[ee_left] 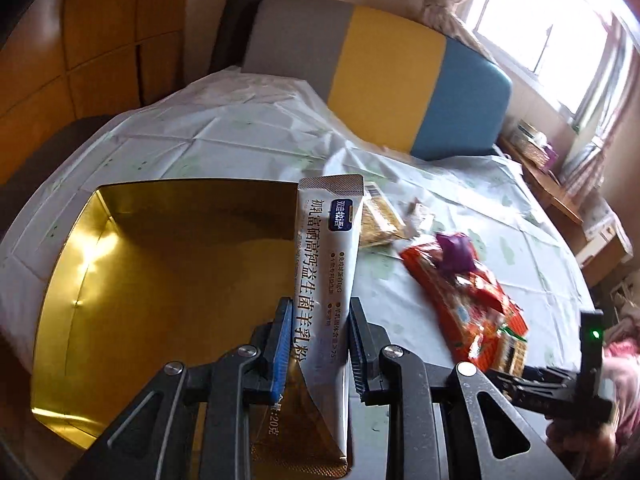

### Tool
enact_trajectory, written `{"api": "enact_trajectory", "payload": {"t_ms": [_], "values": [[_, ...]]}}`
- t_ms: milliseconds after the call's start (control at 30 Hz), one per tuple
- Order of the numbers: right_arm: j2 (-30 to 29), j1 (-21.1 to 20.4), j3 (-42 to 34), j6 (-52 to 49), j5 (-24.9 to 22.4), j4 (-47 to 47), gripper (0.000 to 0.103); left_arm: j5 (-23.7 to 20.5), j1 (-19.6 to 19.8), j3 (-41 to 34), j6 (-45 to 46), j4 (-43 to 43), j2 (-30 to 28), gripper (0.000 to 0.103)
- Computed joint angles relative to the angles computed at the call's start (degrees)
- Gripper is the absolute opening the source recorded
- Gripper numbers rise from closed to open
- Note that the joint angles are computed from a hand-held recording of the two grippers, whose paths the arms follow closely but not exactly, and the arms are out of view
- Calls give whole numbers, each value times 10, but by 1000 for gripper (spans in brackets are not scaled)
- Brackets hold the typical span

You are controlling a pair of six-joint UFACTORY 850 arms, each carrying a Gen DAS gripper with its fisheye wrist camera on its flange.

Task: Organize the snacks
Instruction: 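Lower the white stick into the gold tin and open the left tool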

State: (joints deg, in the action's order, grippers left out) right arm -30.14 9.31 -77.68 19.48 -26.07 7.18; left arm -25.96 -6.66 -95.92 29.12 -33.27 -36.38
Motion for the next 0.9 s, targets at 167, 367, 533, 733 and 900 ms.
{"api": "enact_trajectory", "payload": {"t_ms": [167, 367, 533, 733, 900], "values": [[7, 0, 8, -4, 0, -5, 61, -41, 5, -97, -140, 116, -75, 26], [4, 7, 6, 26, 3, -39, 61, -67, -4, -166, -195, 163, -129, 36], [8, 12, 14, 50, 16, -62, 61, -47, -5, -126, -210, 180, -106, 37], [16, 20, 23, 93, 21, -100, 60, 24, -4, -15, -203, 213, -36, 37], [39, 32, 48, 143, 29, -134, 58, 68, -1, 51, -223, 244, 8, 37]]}}
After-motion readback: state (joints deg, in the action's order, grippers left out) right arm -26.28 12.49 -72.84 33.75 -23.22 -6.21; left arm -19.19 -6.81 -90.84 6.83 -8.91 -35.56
